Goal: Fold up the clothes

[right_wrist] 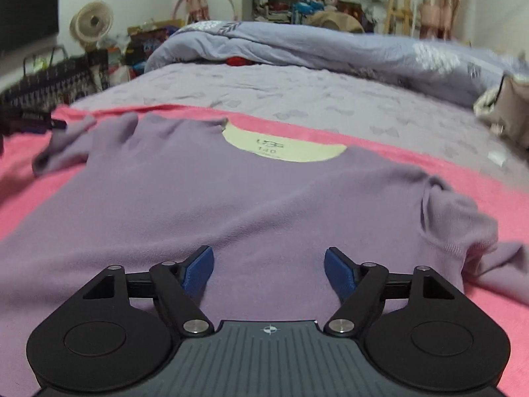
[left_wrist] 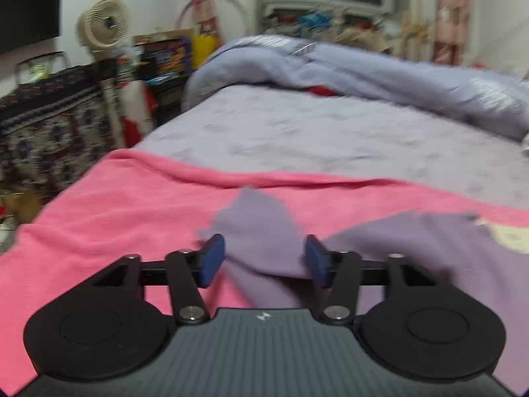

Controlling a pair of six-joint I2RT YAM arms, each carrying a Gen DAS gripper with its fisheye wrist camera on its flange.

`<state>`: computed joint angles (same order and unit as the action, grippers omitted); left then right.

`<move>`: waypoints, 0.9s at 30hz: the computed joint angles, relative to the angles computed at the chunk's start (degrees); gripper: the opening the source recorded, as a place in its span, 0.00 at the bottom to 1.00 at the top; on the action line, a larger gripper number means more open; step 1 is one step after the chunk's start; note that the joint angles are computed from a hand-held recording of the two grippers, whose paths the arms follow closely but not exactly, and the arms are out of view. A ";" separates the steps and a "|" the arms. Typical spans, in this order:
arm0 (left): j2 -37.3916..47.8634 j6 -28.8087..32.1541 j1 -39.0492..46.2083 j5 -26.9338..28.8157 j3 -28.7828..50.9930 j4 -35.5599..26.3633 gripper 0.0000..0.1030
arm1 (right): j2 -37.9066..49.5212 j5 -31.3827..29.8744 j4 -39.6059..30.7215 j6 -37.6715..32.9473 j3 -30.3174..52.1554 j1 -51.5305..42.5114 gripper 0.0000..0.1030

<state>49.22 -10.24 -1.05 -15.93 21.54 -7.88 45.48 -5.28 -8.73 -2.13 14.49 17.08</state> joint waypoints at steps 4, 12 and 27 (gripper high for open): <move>9.63 -4.59 -11.12 -19.93 2.27 -1.51 0.75 | 1.51 -0.82 1.27 -2.16 0.27 -2.20 0.76; 10.64 -25.11 -11.74 -35.78 3.46 -11.65 0.74 | 2.57 -1.86 2.08 -2.40 0.30 -3.52 0.78; -3.57 -18.35 -2.06 -15.70 -2.38 -7.32 0.64 | 0.53 -2.66 -0.18 -1.80 0.24 -4.01 0.80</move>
<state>45.65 -28.60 -3.11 -31.63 19.16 -15.20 46.00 -7.94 -8.91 -3.92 14.73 13.07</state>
